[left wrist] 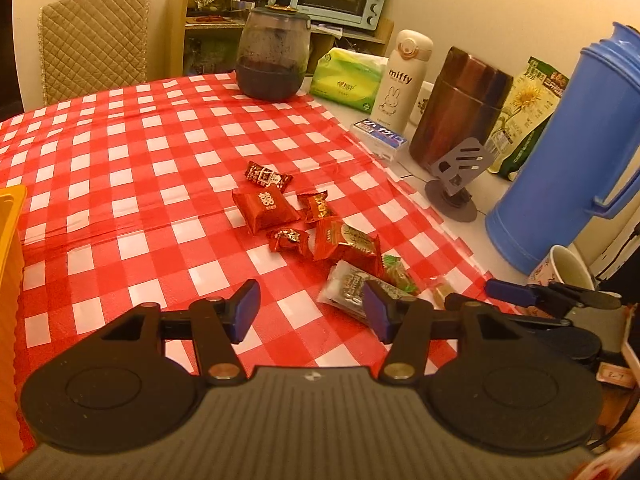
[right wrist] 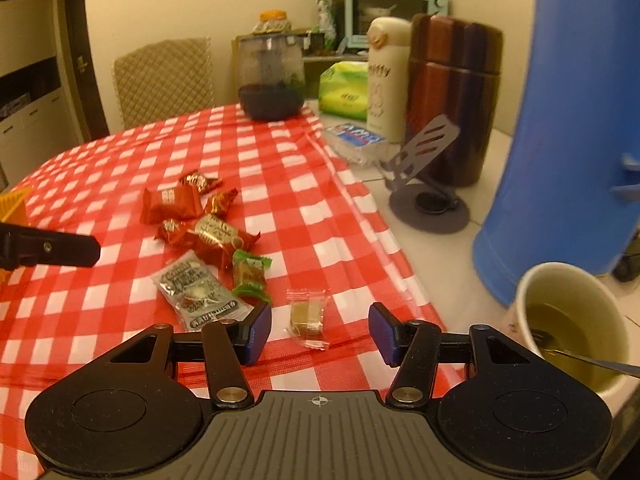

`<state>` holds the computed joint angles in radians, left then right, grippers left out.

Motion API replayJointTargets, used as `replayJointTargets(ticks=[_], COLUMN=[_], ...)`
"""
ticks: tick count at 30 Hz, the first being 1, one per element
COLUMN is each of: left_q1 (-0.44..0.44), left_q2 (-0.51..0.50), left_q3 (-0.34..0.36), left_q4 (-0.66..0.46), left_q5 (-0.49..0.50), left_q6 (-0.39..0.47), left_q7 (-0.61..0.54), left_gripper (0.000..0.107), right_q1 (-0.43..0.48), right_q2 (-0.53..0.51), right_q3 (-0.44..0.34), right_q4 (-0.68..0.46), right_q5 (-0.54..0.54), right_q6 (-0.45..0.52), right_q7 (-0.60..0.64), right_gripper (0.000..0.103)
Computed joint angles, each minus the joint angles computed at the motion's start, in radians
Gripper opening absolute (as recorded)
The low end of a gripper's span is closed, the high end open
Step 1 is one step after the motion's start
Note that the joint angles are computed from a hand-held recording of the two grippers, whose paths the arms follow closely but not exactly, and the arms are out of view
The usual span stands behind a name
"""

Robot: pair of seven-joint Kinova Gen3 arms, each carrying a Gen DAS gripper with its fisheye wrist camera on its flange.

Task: Organize snacks
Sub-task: 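Grasp the clear-wrapped snack bag with left tool while right tool grasps a clear sweet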

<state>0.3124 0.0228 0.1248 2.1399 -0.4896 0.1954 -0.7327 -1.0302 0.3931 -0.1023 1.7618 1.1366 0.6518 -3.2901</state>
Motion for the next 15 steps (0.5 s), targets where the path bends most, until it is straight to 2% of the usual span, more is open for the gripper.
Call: replayJointTargets(ticks=[4,6,7,10,15], left_q1=[-0.001,-0.010,-0.010,-0.008,-0.015], left_q2=[0.016,0.018,0.017,0.020,0.031], left_q3=[-0.007,-0.006,-0.009,-0.018,-0.022], left_q4=[-0.005,-0.006,-0.005,-0.003,-0.007], left_q5=[0.025,0.074,0.087,0.097,0.145], left_q6=[0.002,0.004,0.003,0.003,0.014], left_q7=[-0.033,-0.084,-0.098,-0.109,-0.161], left_gripper=[0.060,0.060,0.060,0.060,0.060], right_q1=[0.019,0.013,0.006,-0.001,0.002], right_q2=[0.033,0.045,0.047,0.046,0.044], right_q3=[0.000,0.010,0.017,0.032,0.021], right_q4=[-0.035,-0.048,-0.051,-0.050,-0.067], right_q5=[-0.051,-0.069,-0.070,-0.061,-0.118], right_q6=[-0.010,-0.007,-0.006,-0.040,-0.081], right_q7=[0.071,0.101,0.105,0.107,0.198], right_gripper=[0.039,0.028,0.027,0.026,0.026])
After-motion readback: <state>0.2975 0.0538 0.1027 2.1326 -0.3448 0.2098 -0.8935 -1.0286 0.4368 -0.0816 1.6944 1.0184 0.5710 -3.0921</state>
